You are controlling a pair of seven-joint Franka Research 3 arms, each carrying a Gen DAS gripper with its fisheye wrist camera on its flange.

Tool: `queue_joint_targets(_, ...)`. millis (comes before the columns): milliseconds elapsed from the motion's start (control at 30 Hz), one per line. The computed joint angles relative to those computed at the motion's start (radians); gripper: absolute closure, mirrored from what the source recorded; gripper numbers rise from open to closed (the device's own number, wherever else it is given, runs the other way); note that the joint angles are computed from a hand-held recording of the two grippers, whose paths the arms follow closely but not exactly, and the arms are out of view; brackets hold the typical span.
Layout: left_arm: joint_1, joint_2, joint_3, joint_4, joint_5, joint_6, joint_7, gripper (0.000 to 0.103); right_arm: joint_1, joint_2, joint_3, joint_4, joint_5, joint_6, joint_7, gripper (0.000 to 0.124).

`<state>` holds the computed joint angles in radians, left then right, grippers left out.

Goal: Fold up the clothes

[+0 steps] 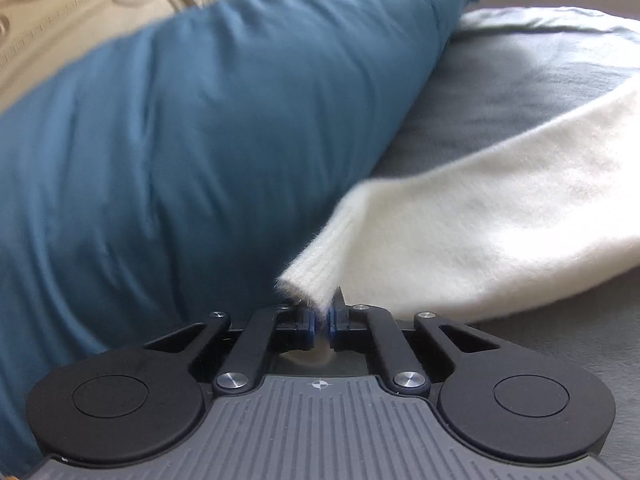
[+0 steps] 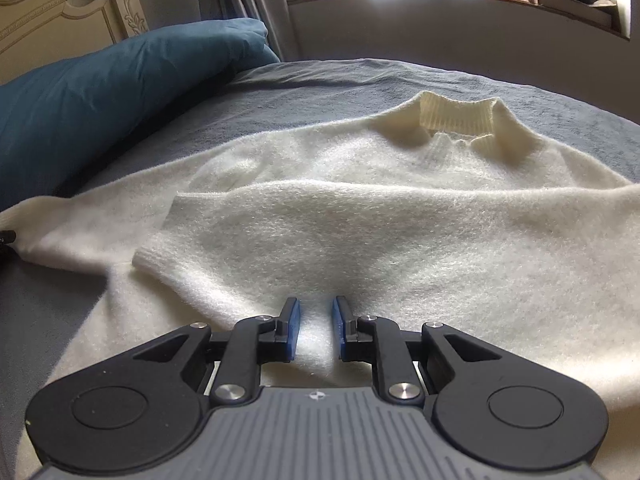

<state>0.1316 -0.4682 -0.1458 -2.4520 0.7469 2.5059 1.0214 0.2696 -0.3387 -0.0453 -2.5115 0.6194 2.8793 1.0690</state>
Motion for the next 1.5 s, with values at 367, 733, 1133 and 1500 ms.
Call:
queue_joint_targets(367,-0.500,0.039,0.249,0.290,-1.050,0.060,0.481,0.100,0.047,0.009,-0.085,0.034,0.182,-0.074,-0.097,0.105)
queue_joint_targets(733,-0.726,0.265,0.208,0.380,-1.612,0.143,0.680,0.056,-0.120,-0.099,-0.209,-0.004,0.517,-0.378,-0.082,0.091)
queue_joint_targets(1133,-0.300,0.072,-0.093,0.033,-0.721,0.204,0.117,0.054,-0.272,-0.069,-0.208,-0.027,0.770,-0.531,0.016,0.076)
queue_joint_targets(1500,-0.129,0.153,-0.257,0.061,-0.115,0.209,-0.296,0.045,-0.258,0.043,-0.067,0.069,0.650,-0.319,0.266,0.104)
